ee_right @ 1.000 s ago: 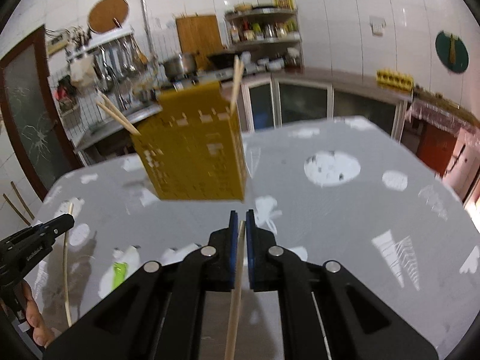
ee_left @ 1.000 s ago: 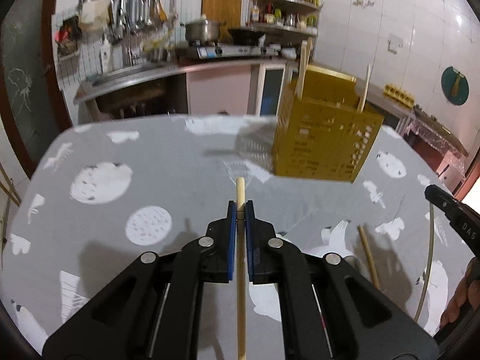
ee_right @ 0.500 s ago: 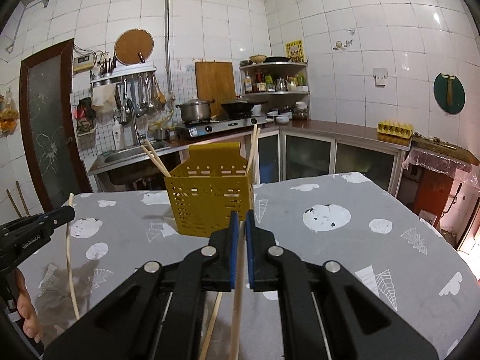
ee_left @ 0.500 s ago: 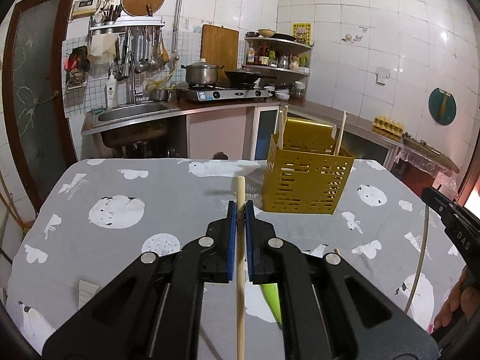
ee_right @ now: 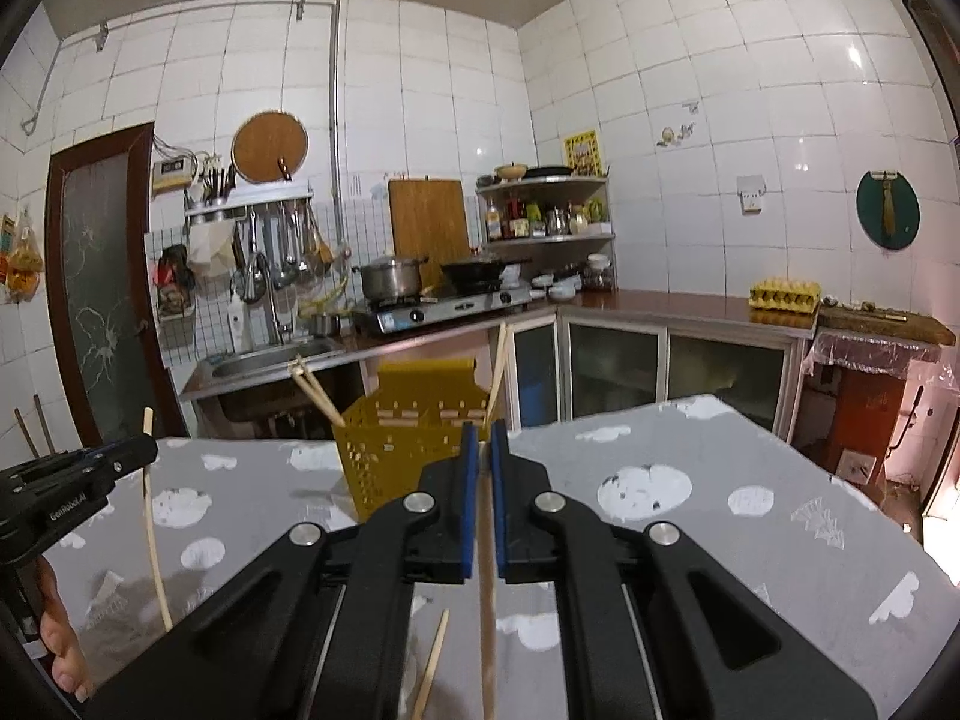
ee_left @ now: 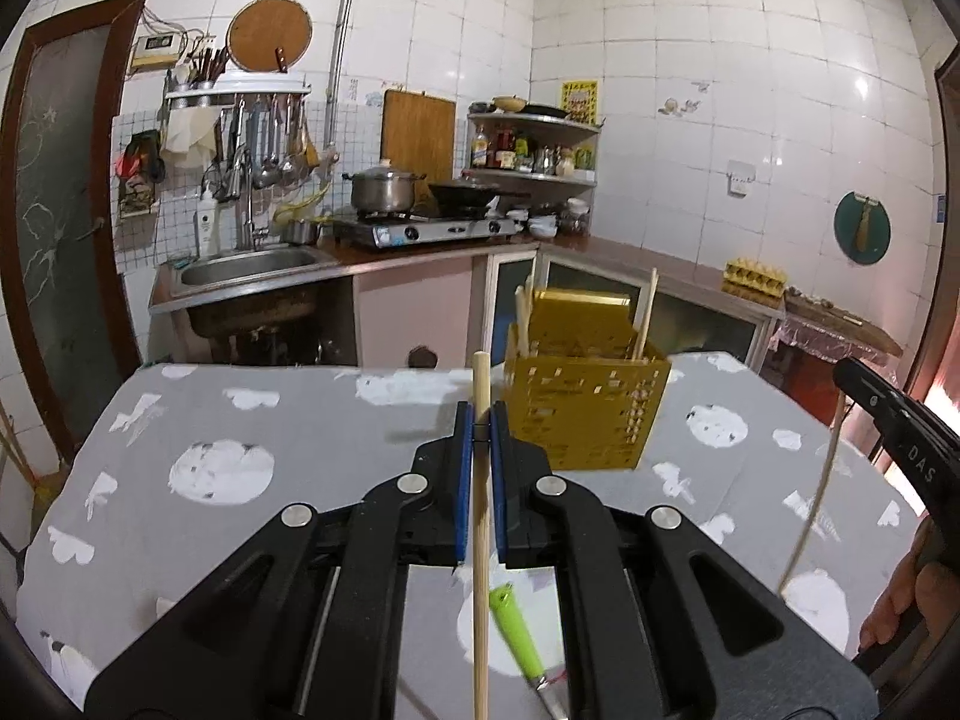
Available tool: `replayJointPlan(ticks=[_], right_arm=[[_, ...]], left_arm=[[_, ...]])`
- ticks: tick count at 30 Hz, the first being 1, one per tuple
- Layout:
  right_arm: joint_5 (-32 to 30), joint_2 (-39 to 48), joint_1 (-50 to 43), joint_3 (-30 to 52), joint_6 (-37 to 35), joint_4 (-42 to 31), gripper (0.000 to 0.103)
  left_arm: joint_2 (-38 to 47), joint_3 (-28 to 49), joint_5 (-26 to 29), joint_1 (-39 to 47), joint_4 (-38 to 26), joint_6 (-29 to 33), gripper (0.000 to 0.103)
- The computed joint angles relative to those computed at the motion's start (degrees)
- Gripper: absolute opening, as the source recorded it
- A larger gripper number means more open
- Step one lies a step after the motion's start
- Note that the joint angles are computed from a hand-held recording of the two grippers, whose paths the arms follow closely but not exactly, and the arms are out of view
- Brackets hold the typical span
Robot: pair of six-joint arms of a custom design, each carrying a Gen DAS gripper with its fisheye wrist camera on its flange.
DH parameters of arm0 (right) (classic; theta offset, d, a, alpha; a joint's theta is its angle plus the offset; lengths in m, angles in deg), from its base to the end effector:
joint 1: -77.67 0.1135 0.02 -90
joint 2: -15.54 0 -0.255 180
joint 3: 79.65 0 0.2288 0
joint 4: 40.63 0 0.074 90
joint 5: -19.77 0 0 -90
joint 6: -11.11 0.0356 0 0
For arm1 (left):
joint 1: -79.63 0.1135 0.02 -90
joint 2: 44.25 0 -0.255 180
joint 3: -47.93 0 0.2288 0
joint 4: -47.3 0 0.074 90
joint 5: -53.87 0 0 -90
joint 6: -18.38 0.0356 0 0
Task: Organize utensils
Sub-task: 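Lift both chopsticks and lower them into the yellow holder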
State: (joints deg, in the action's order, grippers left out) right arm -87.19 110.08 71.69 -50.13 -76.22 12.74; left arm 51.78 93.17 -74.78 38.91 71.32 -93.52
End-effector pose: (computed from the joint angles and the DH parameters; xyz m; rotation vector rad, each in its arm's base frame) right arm 0.2424 -0.0149 0.1385 -0.0804 1.7686 0.2206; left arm 0.2285 -0.1673 0.1440 -0.0933 1.9282 -0.0383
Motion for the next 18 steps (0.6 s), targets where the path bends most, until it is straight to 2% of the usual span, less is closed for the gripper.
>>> replayJointPlan(ticks=[4, 9, 18], right_arm=[[-0.5, -2.8, -0.1, 2.7, 0.6, -3.7, 0.005], [-0.7, -6.1, -0.1, 10.0, 1.8, -11.1, 0.005], [2.5, -4.6, 3.0, 27.2, 2.2, -20.4, 0.005]], left_arm=[[-2.1, 2.7, 1.6, 0.6, -1.2, 2.0, 0.004], [-3.2, 9.0, 2.9, 1.6, -2.4, 6.0, 0.004], [4.8, 29.4, 6.9, 5.7, -3.3, 11.9, 0.004]])
